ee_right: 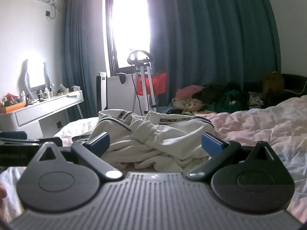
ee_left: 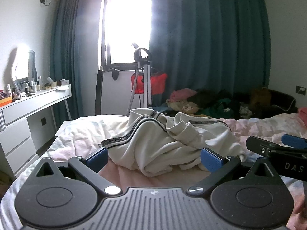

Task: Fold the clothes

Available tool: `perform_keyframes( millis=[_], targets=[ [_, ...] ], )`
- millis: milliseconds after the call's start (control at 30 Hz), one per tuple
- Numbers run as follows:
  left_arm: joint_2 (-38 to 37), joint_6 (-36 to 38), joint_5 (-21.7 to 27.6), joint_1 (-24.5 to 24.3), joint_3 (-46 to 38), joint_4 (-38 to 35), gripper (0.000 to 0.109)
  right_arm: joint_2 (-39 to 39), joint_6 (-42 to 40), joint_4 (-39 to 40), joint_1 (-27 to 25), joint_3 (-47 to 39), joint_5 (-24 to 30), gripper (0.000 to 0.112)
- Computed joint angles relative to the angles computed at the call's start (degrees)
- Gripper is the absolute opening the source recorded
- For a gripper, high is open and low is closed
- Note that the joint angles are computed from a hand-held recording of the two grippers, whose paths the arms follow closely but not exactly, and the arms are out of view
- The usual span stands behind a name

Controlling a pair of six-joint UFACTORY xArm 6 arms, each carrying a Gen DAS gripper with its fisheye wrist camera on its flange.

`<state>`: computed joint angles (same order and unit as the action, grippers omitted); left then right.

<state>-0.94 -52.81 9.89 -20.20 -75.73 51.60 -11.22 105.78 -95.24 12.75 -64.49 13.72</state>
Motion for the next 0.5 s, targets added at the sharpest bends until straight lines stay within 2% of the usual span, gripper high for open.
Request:
perform_keyframes(
  millis=[100,167,333,500],
  targets=[
    [-0.8,1.6,0.9,-0.6,0.4,-1.0,0.103,0.3,2.8,-2.9,0.0,-0.5,0.0,0.103],
    [-2.4,-1.8,0.4,-0.6,2.0,2.7,0.103,0.4,4.6,-4.8,0.0,-0.7,0.0,0.103],
    [-1.8,1.2,0.5,-0.4,1.4,-1.3,0.103,0.3,1.6,-3.2,-0.1,-0.8,0.5,0.103],
    [-1.8,0.6,0.5,-0.3,1.4,-0.7,0.103,-0.6,-0.7,-1.0,0.7,0.1,1.4,0.103]
  ],
)
